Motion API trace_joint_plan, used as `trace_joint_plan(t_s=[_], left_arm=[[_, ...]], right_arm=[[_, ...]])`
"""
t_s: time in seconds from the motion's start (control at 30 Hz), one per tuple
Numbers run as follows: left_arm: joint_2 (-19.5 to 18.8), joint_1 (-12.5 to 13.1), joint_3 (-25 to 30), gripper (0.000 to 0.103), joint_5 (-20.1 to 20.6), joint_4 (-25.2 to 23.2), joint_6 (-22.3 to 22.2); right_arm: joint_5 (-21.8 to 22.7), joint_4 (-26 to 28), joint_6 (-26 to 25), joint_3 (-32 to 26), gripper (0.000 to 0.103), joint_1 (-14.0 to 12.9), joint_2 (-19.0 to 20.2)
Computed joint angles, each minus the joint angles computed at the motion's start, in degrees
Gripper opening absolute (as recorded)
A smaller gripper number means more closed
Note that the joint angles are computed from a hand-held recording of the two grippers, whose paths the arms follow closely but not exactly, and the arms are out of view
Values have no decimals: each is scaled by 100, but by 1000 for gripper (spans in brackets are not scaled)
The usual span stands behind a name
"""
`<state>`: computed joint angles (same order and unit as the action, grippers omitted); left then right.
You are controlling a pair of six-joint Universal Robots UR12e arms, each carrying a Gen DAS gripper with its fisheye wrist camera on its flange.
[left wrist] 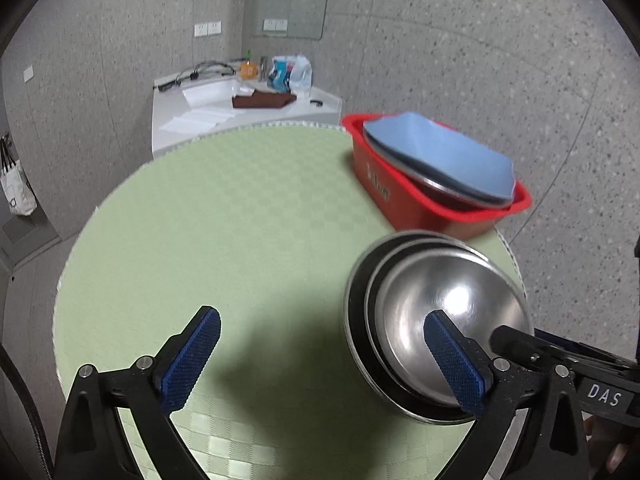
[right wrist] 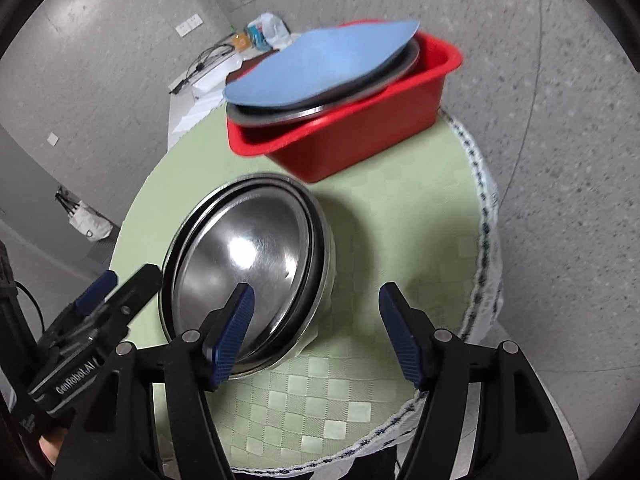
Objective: Organize plates and bowls
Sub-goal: 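Grasp the stacked steel bowls with the right gripper and lift them, then carry the stacked steel bowls onto the light blue bowl in the basket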
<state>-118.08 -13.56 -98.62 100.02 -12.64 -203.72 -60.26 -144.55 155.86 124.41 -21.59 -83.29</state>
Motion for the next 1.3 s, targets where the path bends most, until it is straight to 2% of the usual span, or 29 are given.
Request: trace_joint_plan(t_s=[0.1, 0.2, 0.27, 0.33, 0.37, 0.47, 0.53, 0.63, 0.77, 0.93, 1.07, 1.3], left_arm=[[-126, -4, 166, 100, 19, -221, -47], [-226, 8, 296, 93, -68, -407, -39], [-275, 35, 358, 85, -199, -485, -55], [-323, 96, 414, 66, -491, -513, -37], [-336, 120, 432, 63, -609, -534, -38], [-383, 149, 502, 53, -731, -530, 40], [-395, 153, 536, 38, -812, -491, 171], [-430, 100, 602, 39, -627, -542, 226], [-434, 111, 610, 38, -622, -555, 230], [-390, 89, 545, 32, -560, -407, 302], [-170, 69, 255, 31, -531, -181, 388], [124, 84, -23, 31, -469, 484, 585]], right_arm=[[142, 179, -88, -46, 66, -19, 87], [233, 335, -202, -98, 66, -13, 149], [315, 402, -301, -125, 63, -23, 193], [366, 544, -364, -168, 55, -10, 231], [383, 627, -401, -202, 50, 7, 257], [330, 612, -372, -229, 48, 46, 288], [347, 639, -333, -259, 45, 62, 305], [240, 605, -311, -306, 37, 88, 345], [222, 624, -351, -333, 36, 102, 353], [279, 711, -368, -336, 34, 84, 330], [442, 758, -377, -314, 34, 37, 257], [810, 629, -363, -355, 32, -39, -16]])
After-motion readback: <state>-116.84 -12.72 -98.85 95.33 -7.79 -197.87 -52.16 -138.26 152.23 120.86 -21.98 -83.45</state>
